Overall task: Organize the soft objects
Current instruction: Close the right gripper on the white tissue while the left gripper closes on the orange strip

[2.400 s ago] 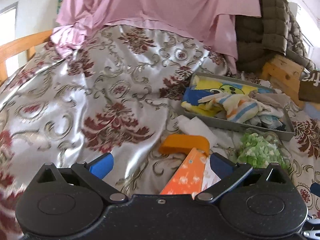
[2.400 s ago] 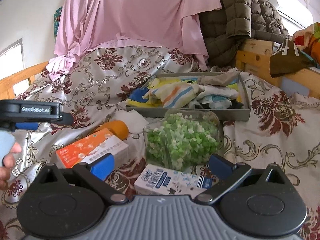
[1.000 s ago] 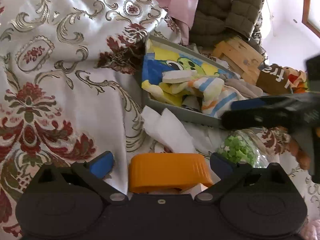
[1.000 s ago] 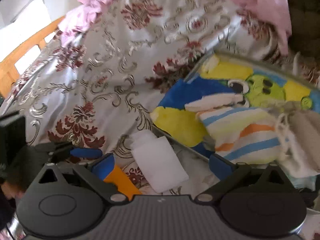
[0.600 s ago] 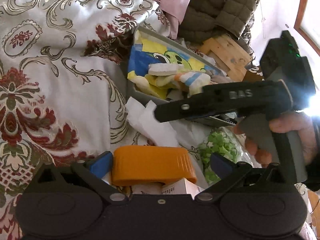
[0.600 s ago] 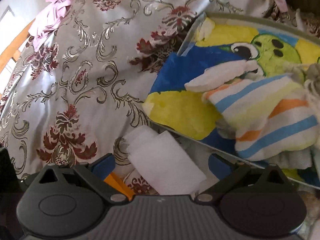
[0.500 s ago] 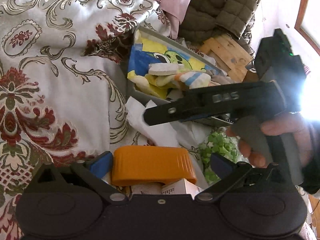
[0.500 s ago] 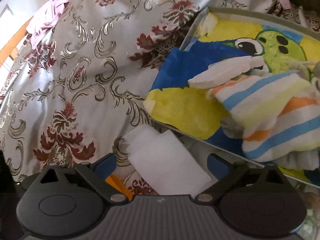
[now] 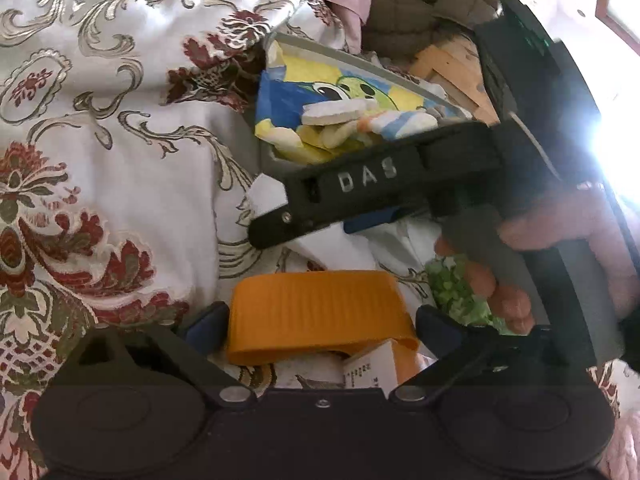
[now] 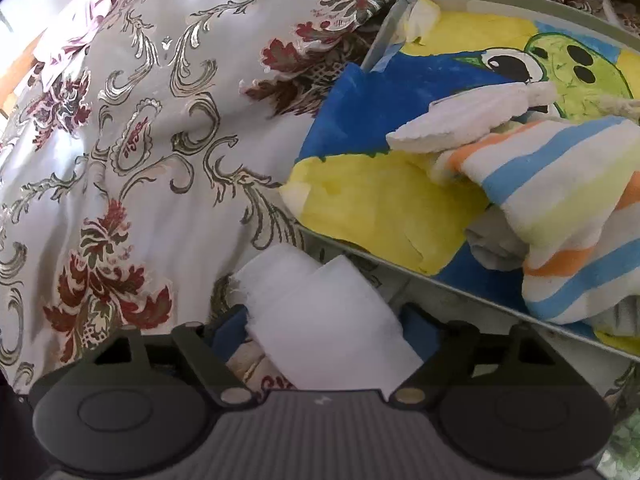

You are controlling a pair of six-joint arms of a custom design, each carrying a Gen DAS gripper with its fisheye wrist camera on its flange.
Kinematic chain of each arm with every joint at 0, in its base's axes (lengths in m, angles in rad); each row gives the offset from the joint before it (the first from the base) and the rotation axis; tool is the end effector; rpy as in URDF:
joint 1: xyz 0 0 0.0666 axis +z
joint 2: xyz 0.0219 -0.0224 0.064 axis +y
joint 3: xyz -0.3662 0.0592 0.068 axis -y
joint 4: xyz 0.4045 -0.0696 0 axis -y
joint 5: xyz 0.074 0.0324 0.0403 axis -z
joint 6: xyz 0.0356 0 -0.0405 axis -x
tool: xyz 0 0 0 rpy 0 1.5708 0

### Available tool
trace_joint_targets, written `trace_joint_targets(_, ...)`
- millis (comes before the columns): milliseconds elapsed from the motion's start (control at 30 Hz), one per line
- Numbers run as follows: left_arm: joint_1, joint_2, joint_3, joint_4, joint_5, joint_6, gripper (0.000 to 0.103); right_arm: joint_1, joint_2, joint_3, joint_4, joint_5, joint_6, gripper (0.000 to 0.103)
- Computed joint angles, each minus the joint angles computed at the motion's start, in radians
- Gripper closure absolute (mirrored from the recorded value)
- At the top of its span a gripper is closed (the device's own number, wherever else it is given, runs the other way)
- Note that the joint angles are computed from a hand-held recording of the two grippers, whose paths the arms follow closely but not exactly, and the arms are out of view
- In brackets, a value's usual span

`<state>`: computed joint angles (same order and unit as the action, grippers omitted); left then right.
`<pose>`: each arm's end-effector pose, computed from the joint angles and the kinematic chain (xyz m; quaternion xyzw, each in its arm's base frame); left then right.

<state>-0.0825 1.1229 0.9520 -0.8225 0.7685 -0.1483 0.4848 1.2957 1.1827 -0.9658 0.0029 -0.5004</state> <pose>0.3740 -0.0562 0.3378 0.2083 0.8705 -0.3505 0.2756 0.3908 0.2053 0.3592 0.0079 0.9699 0.1139 0.2152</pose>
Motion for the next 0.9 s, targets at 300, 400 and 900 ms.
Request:
trace_joint_targets(300,-0.002,-0.011,-0.003,0.012,0.004,0.086,0.023,-0.001,0.000,-0.008,0.018,-0.016,0.015,0.023)
trace_joint_targets(400,-0.004,-0.014,-0.009,0.026,0.000,0.094,0.029,-0.003,-0.006,-0.015,0.023,-0.014,0.003,0.030)
trace_joint_targets(900,0.010,-0.028,-0.039,0.109,0.037,0.224,0.050,-0.028,-0.112,-0.110,0.088,-0.026,-0.113,0.083)
